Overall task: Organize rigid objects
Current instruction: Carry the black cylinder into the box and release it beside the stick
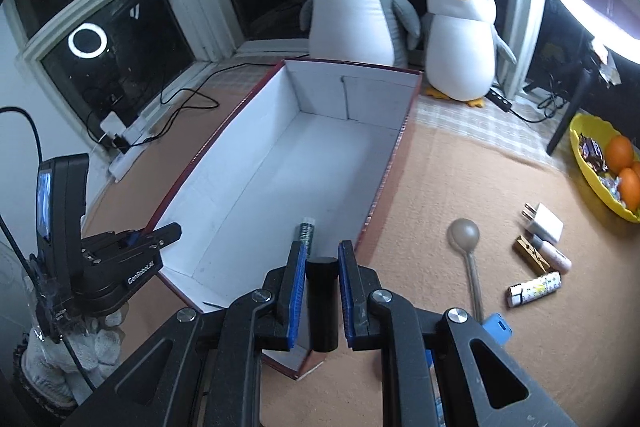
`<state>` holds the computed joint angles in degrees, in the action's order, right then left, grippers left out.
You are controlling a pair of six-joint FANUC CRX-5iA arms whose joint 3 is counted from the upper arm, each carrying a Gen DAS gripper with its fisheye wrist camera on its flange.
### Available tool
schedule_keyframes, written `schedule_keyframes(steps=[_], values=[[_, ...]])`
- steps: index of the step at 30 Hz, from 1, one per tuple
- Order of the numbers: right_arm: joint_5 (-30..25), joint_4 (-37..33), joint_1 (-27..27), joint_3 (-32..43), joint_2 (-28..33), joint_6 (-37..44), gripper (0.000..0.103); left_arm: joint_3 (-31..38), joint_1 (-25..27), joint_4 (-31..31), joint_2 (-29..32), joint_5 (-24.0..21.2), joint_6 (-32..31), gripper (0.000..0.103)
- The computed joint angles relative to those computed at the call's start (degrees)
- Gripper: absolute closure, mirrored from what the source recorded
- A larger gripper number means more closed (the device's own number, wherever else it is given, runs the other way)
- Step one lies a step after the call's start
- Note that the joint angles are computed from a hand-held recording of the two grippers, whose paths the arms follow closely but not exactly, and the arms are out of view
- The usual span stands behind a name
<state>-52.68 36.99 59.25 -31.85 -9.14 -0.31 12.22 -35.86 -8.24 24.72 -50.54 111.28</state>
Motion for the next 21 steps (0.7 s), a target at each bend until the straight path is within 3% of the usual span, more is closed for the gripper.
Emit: schedule_keyframes(steps=[5,12,21], values=[[-1.9,4.1,1.4,-0.4,-0.5,-1.5,0.089,0.2,-0.2,-0.4,0.1,-0.2,0.6,0.093],[5.4,2.0,-1.6,-1.0,-3.2,-1.3,0.089,0.1,0.0,0.1,0.2,0.1,0.3,0.093],[8.1,1.0,-2.6,1.7,0.4,1.0,0.089,-0.1,0.1,0.5,0.2,0.7,-0.4,0.093]])
